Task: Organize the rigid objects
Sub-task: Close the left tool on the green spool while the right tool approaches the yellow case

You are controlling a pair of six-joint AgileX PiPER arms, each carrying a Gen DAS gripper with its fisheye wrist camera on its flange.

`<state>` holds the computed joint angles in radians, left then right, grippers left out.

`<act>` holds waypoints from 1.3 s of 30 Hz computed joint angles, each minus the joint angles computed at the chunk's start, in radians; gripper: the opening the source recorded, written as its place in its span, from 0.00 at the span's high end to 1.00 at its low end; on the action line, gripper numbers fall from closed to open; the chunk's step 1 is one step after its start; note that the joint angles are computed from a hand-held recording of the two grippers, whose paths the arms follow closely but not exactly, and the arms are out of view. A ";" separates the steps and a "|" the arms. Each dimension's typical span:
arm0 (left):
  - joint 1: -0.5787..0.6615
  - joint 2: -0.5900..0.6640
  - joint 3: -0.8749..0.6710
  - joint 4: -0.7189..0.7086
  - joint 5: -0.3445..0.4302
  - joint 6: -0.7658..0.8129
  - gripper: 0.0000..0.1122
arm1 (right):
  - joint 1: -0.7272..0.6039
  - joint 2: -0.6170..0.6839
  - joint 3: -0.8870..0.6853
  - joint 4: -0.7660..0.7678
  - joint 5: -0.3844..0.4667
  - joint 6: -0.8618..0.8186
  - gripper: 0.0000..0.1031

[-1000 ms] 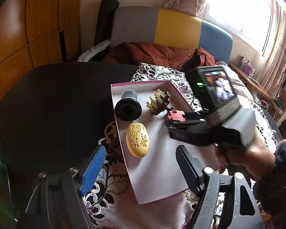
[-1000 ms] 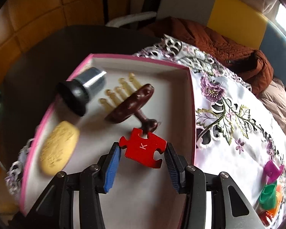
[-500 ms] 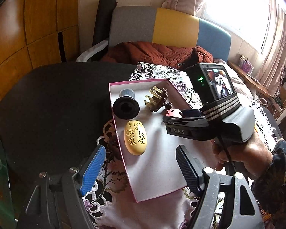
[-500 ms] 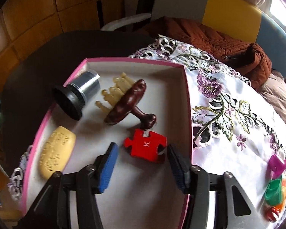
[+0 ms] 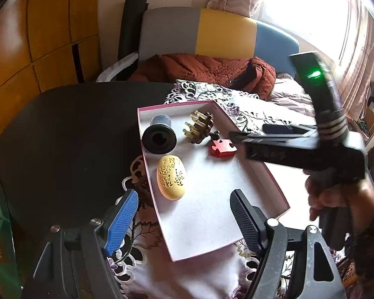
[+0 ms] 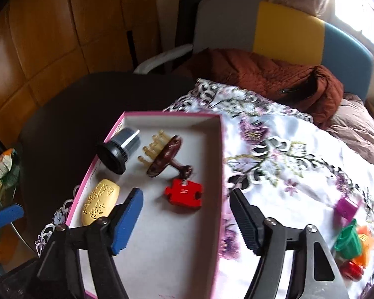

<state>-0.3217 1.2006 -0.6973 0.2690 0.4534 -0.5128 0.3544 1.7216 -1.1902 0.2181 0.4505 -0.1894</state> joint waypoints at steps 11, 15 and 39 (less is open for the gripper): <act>-0.098 0.033 -0.038 0.101 0.038 -0.105 0.31 | -0.271 -0.153 0.089 0.069 0.010 -0.136 0.22; -0.149 0.058 -0.062 0.138 0.054 -0.146 0.31 | -0.422 -0.167 0.095 0.099 0.010 -0.183 0.21; -0.309 0.406 -0.355 -0.181 0.069 0.078 0.32 | -0.923 0.016 0.028 0.114 -0.019 0.118 0.14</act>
